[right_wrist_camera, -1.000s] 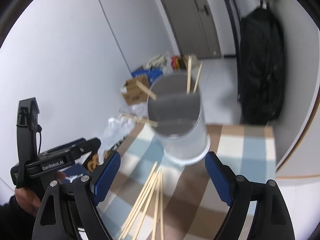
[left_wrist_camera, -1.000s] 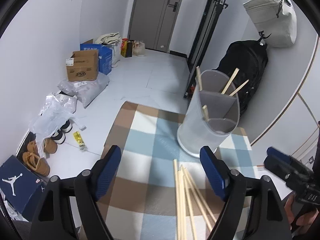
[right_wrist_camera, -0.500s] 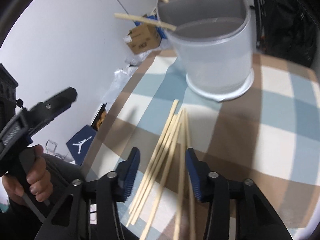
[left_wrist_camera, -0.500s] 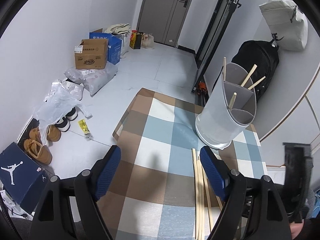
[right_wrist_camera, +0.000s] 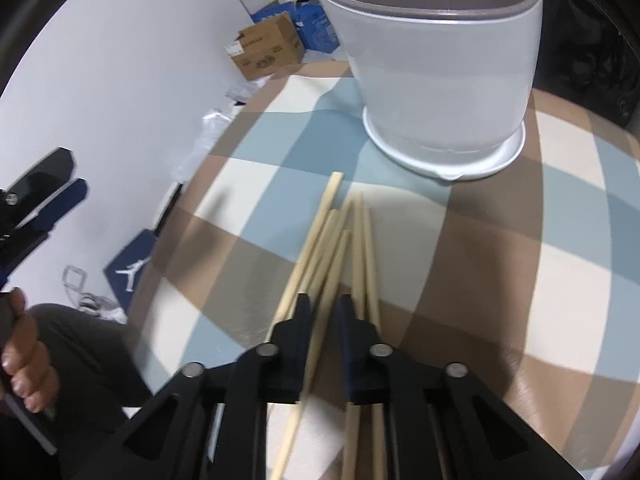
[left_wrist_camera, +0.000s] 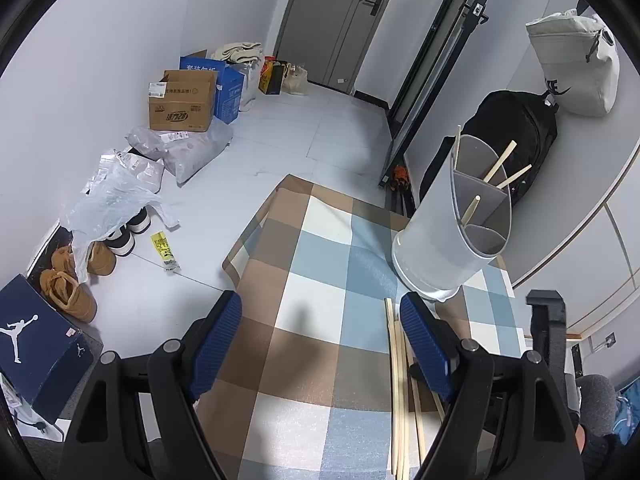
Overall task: Organize utensils
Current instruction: 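Lower both tools to the remaining chopsticks on the mat, then close the right tool on a chopstick while the left tool closes on another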
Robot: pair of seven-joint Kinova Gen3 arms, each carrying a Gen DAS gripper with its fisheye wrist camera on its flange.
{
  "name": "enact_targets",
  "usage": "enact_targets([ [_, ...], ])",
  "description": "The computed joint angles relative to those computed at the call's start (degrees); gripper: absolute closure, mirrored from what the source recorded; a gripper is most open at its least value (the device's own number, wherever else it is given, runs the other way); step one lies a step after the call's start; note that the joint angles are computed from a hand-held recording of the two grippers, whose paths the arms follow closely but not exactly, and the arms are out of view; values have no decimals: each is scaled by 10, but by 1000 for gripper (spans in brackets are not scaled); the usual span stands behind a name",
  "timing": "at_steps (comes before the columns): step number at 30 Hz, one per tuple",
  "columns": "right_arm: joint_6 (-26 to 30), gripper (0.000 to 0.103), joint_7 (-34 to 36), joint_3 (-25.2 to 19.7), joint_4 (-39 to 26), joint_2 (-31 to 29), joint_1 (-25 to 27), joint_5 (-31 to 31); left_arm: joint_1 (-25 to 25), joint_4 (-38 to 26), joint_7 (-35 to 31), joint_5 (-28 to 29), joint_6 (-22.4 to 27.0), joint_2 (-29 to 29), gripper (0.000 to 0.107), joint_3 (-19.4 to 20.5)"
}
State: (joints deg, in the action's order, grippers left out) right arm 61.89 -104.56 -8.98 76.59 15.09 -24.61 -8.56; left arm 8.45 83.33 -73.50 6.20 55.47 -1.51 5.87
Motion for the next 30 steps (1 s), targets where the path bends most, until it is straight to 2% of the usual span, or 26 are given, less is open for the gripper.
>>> enact_targets([
  [4,34,94,-25,7,-39,18,-34,59,2,-1,1,-7,-1,1,30,2],
  [7,63,97,-40,12,-71,34,-60,103,4,-1,8,-21,-2,0,30,4],
  [14,92,97,-52,20,-108,55,-83,141,11,-5,33,-59,4,4,30,10],
  [21,37,99,-52,16,-54,25,-59,115,11,-9,44,-62,15,14,30,6],
  [25,-26,99,-52,12,3,-21,-30,87,18,-17,42,-70,29,25,30,10],
  [30,-101,99,-51,13,60,-83,-6,71,37,-55,23,-69,73,61,30,19],
])
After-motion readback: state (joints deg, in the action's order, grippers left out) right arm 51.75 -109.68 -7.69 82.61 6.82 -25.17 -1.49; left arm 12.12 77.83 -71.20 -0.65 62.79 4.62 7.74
